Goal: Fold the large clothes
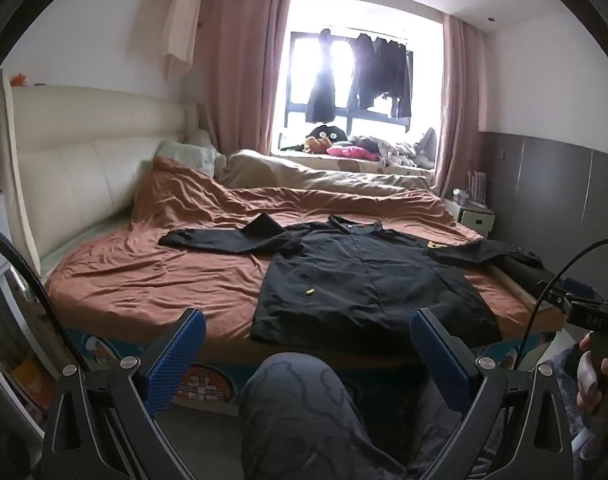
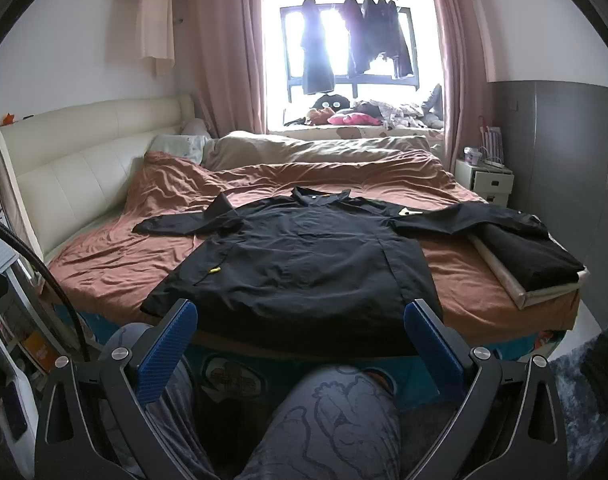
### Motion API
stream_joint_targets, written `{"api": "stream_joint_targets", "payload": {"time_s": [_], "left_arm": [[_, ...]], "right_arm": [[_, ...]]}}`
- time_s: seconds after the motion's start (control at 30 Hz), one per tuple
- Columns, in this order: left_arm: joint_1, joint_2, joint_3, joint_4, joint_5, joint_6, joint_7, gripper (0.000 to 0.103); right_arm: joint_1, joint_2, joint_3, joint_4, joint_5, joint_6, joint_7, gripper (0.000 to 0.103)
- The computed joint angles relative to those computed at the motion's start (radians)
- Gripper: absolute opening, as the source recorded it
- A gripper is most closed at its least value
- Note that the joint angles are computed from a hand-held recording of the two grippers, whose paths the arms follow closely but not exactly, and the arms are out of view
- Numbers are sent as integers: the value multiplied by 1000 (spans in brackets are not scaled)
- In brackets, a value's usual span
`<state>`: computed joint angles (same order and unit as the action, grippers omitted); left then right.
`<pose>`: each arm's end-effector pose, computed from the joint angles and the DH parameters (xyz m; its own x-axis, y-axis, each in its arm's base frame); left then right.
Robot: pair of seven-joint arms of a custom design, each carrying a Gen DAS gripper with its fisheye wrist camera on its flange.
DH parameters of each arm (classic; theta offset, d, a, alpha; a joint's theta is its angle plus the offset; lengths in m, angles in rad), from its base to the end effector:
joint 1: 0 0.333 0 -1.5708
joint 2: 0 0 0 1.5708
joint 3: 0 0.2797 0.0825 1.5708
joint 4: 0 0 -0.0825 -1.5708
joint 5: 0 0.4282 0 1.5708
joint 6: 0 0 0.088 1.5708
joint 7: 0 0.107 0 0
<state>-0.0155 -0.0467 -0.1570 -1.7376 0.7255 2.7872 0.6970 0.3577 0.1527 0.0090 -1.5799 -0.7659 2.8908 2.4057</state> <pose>0.6235 -0.1416 0.6643 0.1093 -0.9914 0.0723 -0.3603 -0.1073 -0.9266 0.6303 0.2852 0.6309 0.1745 -0.9844 -0.0233 -0.3316 -0.0365 -0.9427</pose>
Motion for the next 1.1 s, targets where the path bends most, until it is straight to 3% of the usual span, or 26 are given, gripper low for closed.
{"api": "stream_joint_targets", "payload": {"time_s": [1.1], "left_arm": [[-14,12,1,16,-6,-5,1,102]], "right_arm": [[8,-2,-5,6,-97,-27,88,103]]}}
